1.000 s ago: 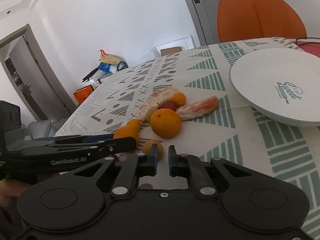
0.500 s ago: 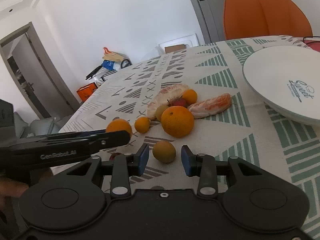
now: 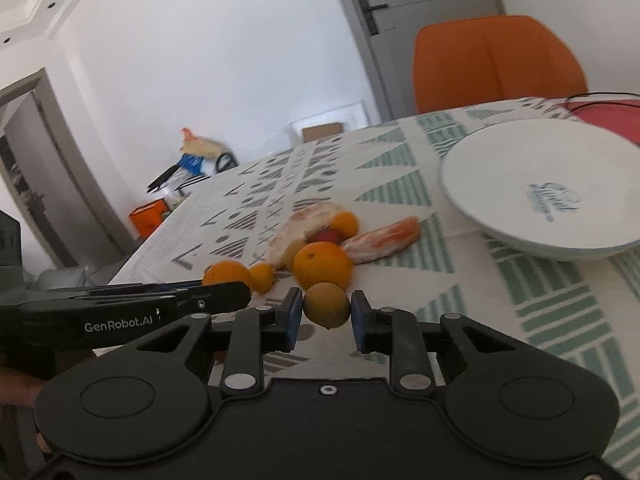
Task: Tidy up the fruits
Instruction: 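Carry both fruits over the white bowl and open both tools to drop them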
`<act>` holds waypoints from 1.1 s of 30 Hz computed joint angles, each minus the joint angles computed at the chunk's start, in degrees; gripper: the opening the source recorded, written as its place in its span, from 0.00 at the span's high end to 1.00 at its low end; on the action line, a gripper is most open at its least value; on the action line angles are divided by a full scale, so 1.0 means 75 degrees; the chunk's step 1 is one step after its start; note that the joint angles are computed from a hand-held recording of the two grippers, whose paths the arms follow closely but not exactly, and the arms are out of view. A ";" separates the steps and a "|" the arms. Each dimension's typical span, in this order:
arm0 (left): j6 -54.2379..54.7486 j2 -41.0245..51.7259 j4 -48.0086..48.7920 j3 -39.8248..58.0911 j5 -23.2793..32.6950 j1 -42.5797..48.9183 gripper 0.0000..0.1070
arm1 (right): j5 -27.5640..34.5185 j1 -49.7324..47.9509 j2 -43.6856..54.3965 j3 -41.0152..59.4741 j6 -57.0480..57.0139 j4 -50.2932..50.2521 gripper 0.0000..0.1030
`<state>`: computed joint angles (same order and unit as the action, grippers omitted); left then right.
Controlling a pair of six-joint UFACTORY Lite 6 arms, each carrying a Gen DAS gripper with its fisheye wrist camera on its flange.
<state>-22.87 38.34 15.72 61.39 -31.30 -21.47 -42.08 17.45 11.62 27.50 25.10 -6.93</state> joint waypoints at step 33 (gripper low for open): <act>0.0976 0.1178 -0.0951 0.2687 0.1152 -0.1423 0.68 | -0.0969 -0.2769 -0.1343 -0.1338 0.0391 -0.1276 0.76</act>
<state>-15.56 47.17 8.59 81.54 -22.66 -32.15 -49.35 -3.31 1.56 17.47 28.03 -16.50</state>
